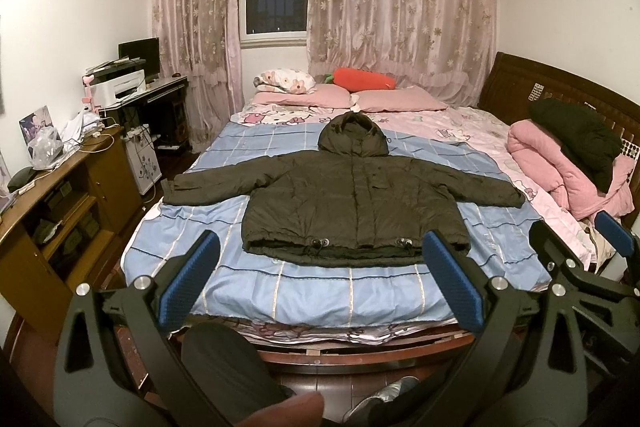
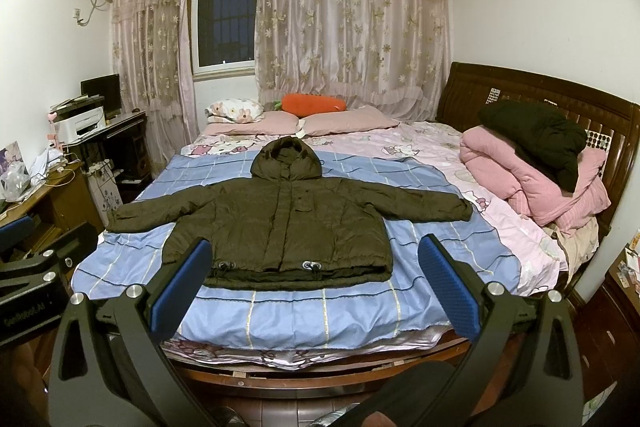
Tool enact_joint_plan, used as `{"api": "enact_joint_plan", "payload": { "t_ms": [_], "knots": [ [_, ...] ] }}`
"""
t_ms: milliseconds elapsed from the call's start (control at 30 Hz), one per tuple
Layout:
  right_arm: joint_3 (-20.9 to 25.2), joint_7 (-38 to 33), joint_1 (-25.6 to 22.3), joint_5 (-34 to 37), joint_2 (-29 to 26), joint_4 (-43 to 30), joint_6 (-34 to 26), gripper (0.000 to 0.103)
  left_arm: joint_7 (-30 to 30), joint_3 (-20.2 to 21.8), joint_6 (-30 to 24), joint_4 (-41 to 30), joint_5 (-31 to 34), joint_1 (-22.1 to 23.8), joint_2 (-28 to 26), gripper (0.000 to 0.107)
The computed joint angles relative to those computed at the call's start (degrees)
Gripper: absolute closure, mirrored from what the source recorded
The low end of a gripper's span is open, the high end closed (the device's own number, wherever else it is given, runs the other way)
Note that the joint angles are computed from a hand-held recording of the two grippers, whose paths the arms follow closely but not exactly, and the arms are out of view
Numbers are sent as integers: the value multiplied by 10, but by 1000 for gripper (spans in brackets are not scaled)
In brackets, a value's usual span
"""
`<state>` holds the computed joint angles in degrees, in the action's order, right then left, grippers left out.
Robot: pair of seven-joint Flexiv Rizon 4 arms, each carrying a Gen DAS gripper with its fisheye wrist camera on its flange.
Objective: Fold large clothes
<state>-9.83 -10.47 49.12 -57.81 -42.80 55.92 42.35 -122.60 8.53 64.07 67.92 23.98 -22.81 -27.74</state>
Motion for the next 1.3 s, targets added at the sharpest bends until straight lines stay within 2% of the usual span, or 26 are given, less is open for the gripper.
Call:
{"api": "enact_joint_plan", "payload": {
  "t_ms": [400, 733, 833, 900, 1133, 1300],
  "knots": [
    [1, 5, -2, 0, 2, 12, 7, 1, -3, 2, -3, 8, 4, 0, 0, 6],
    [6, 26, -23, -35, 31, 77, 14, 1, 39, -11, -45, -36, -25, 6, -48, 6],
    [8, 42, -33, -41, 37, 92, 21, 1, 40, -6, -46, -47, -27, 5, -57, 6],
    [-2, 88, -38, -65, 43, 110, 35, 1, 44, -5, -49, -58, -31, 7, -64, 6],
    [17, 16, -90, 29, -16, 26, 55, 1, 59, 2, -90, -155, -47, 19, -121, 6],
    [32, -47, -135, 154, -82, -79, 36, 1, 70, 4, -122, -253, -64, 33, -179, 6]
  ]
}}
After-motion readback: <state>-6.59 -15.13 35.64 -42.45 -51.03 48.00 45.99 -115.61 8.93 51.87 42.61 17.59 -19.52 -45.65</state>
